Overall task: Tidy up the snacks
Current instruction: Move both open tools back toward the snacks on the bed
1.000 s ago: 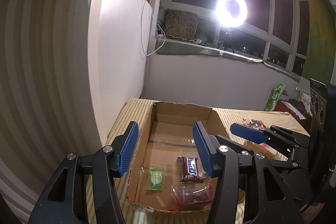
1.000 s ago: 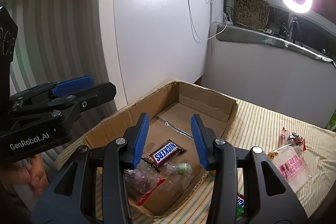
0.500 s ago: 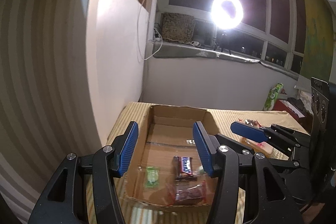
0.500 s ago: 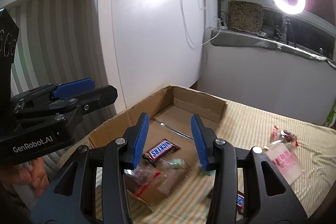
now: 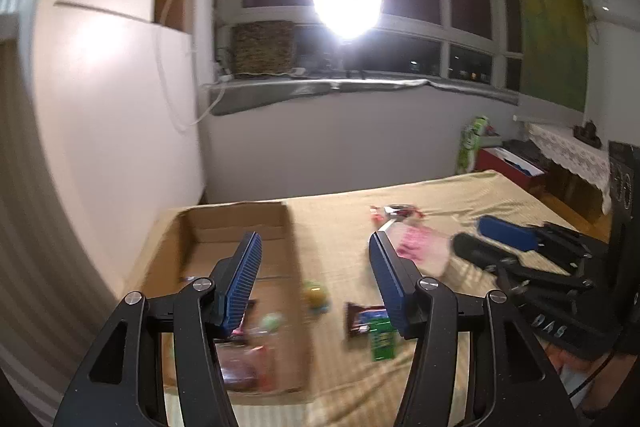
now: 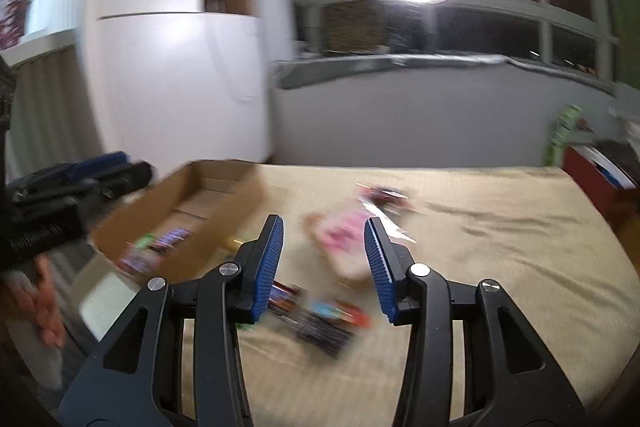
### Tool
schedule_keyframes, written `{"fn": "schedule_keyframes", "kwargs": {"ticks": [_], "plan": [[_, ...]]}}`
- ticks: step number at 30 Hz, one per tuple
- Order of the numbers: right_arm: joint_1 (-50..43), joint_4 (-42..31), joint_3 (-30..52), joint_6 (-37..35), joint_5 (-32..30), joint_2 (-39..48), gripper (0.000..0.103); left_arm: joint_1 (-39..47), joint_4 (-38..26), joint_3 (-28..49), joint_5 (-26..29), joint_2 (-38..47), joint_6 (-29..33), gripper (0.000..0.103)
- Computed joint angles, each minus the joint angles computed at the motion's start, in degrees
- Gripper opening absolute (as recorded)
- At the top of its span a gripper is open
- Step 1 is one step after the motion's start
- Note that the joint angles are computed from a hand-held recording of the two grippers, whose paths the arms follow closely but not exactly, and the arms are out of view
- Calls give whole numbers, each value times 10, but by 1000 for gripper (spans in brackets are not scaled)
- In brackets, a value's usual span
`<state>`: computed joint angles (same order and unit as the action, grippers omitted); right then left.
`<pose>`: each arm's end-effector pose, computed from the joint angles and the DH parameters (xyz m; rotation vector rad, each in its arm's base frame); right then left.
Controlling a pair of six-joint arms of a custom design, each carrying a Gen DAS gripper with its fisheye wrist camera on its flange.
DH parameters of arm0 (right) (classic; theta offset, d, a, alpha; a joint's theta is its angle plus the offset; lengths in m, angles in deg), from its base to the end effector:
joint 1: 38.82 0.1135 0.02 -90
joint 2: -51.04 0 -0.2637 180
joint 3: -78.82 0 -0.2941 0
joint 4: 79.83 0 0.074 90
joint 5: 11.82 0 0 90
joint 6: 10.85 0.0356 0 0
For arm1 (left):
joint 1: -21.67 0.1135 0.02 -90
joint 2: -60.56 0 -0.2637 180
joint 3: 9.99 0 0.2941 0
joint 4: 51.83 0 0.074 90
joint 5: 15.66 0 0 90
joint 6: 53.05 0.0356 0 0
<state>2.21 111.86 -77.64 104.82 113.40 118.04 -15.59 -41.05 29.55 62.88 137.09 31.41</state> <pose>0.1780 0.1277 0.0997 0.0825 2.0147 0.0815 0.2360 -0.1707 0.1449 0.4318 1.9825 -0.2706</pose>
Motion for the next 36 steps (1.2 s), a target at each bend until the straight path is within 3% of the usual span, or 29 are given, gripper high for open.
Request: {"fn": "schedule_keyframes", "kwargs": {"ticks": [4,9,18,21,29,33,36], "plan": [[-13,-47,-48,21,9,-89,44,-30,-2,19,-8,23,-1,55],[4,-49,-58,18,9,-109,44,-49,-3,19,-19,26,1,55],[-17,48,-45,16,-35,14,48,-65,-8,18,-35,38,-9,55],[-11,117,-38,31,-48,120,51,-72,1,18,-30,62,-18,60],[5,286,-20,62,-66,360,51,-98,64,9,-22,211,-67,60],[2,311,-23,51,-70,377,54,-91,100,10,2,279,-81,60],[4,313,-19,32,-71,382,58,-97,118,5,-8,283,-79,60]]}}
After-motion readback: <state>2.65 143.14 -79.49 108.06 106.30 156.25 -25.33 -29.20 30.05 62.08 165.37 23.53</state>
